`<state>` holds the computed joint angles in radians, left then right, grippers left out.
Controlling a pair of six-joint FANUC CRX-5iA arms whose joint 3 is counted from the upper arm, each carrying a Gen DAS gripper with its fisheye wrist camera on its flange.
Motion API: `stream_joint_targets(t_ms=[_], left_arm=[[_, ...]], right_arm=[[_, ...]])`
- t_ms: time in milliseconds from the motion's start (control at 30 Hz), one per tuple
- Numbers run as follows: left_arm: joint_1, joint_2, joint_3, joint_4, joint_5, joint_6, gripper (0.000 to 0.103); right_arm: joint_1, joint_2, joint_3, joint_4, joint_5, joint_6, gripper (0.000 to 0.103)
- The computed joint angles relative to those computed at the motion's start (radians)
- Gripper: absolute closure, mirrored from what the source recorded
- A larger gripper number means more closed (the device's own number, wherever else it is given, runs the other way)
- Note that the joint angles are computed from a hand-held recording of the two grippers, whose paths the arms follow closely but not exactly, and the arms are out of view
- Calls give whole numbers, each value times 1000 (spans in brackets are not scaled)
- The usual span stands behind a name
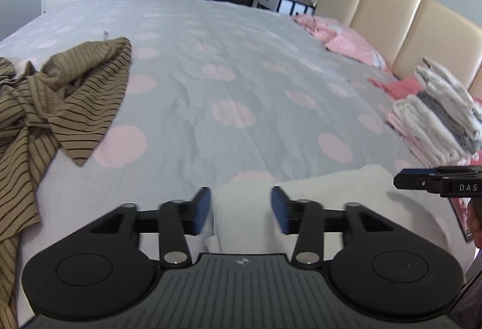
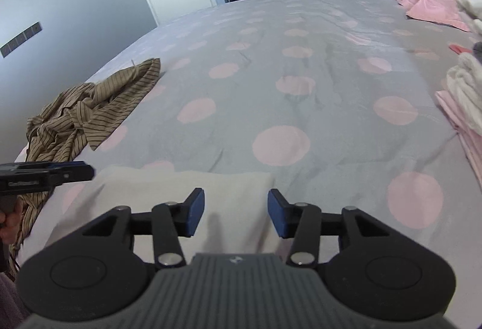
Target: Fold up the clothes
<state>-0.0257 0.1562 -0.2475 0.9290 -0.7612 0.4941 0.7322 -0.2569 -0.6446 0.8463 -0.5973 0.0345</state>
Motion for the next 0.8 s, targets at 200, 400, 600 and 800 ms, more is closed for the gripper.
stream_joint_targets(t_ms=[200, 400, 600, 800], left_arm=[[68, 16, 21, -44, -167, 137, 54], [97, 44, 10, -79, -259, 199, 58], [105, 74, 4, -69, -287, 206, 58], [89, 113, 16, -43, -300, 183, 61]], right_arm=[[9, -70, -28, -183, 22, 25, 46], [6, -90, -65, -257, 81, 9, 46], [-12, -71, -52, -411, 135, 103, 46], [-21, -27, -33, -466, 169, 183, 46]])
